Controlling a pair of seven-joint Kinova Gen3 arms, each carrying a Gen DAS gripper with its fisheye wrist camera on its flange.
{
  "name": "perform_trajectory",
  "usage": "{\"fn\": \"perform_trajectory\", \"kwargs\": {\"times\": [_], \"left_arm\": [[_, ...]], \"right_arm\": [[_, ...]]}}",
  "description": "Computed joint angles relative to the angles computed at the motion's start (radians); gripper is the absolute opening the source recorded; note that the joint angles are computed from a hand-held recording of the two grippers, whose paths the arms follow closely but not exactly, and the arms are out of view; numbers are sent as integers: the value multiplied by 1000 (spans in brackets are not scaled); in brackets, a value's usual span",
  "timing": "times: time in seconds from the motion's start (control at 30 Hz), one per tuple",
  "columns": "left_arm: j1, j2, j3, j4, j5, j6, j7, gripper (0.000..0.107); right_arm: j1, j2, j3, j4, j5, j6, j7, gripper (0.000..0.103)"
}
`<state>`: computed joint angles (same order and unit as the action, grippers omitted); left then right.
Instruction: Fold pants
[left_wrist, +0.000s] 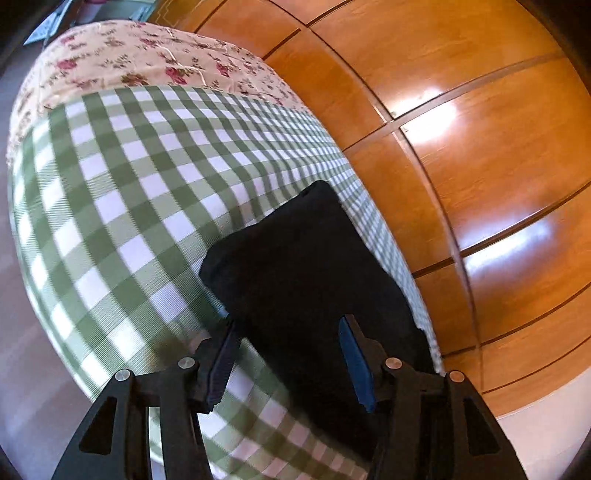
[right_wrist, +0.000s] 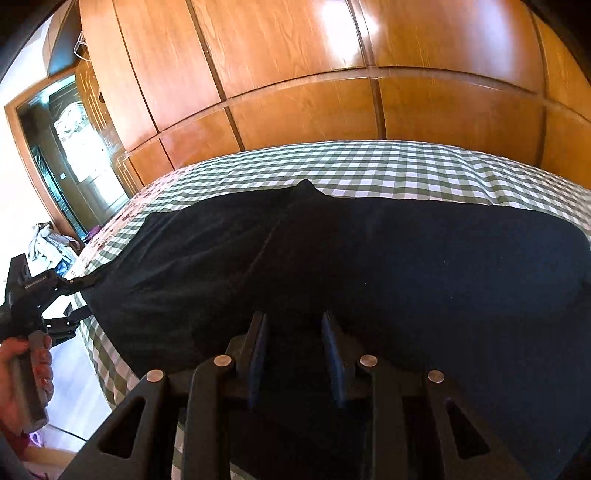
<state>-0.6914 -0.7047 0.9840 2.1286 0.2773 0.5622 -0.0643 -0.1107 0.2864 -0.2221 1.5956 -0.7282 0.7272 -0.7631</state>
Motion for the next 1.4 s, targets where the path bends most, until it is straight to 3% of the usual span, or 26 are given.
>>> {"fn": "perform_trajectory", "kwargs": {"times": [0.07, 0.13, 0.27, 0.47, 0.57, 0.67, 0.8, 0.93, 1.2, 1.4], "left_arm": [[6, -12, -10, 45, 29, -72, -13, 53], [-2, -5, -7, 54, 23, -87, -24, 31], [-5, 25, 0, 36, -27, -69, -42, 17], [-25, -18, -9, -24, -78, -58, -102, 15], [-30, -48, -20, -53, -80, -80, -128, 15], [-44, -69, -16, -118, -99, -55, -178, 15], [-81, -75, 6, -183, -95, -66, -248, 15], [-123, -67, 38, -236, -69, -91, -308, 15], [-185, -9, 118, -385, -34, -151, -469, 15], [-261, 58, 229, -502, 15, -199, -602, 15]], "right_arm": [[3, 4, -2, -1, -7, -2, 5, 31], [3, 4, -5, 3, -12, -11, 12, 31], [9, -2, -8, 18, -26, -25, 32, 31], [7, -4, -4, 19, -28, -26, 36, 31], [5, 0, 9, -14, -12, 23, -15, 31], [37, -11, 8, -13, -57, 49, -7, 42], [61, -54, 27, 24, -91, 32, 31, 44], [54, -75, 69, 31, -32, 31, -22, 44], [136, -91, 106, 44, -124, 98, -1, 44], [170, -97, 127, 39, -151, 135, 13, 44]]}}
